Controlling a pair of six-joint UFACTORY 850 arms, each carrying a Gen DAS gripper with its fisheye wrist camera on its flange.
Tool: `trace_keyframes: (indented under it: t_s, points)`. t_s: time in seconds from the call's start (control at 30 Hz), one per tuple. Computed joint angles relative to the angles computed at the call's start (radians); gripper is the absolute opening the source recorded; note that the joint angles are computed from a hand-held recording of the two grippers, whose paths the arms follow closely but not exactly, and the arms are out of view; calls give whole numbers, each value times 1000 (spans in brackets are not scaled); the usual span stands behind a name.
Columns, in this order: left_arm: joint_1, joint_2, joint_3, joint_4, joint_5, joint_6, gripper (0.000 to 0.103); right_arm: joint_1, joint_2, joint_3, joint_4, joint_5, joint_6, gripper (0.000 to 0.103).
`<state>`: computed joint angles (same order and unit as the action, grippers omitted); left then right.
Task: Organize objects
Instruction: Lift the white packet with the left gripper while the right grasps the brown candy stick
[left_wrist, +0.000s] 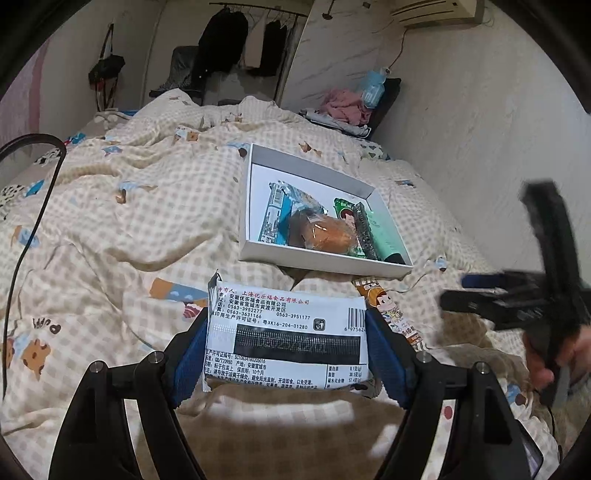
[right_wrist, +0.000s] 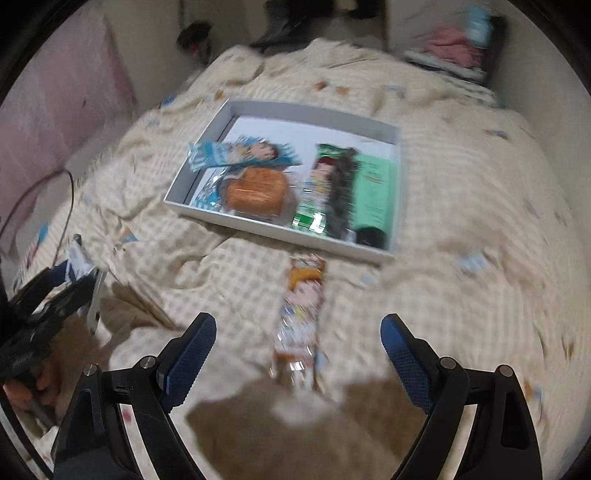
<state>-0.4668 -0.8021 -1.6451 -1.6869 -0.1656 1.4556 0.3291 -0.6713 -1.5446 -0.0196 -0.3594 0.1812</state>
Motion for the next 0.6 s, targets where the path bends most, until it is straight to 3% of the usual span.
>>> trace_keyframes:
  t_s: [0.1,0.13,0.27,0.47,0.5,0.53,0.6]
  points:
    - [2,-10,-12,109,0,-117,82,-2,-119,-165,61,-130,-62,69]
    - [2,-12,-14,144,1,-154,82,-1,-156,-216,36,-177,-31,66]
    - [3,-21,-27,258,-2,-273,82,4,-248,-328,-32,-253,45,66]
    - [-3,-42,-61,559,-12,-552,82,0,-335,-432,-35,-358,56,66]
    - [-6,-44,-66,606,-12,-592,82,-2,-352,-453,-29,-381,53,61]
    - [-9,-47,-71,660,-11,-636,82,-4,-360,-463,-27,-392,54,47]
    - [-15,-51,-78,751,-10,-712,82,-9,-361,-462,-37,-400,82,35]
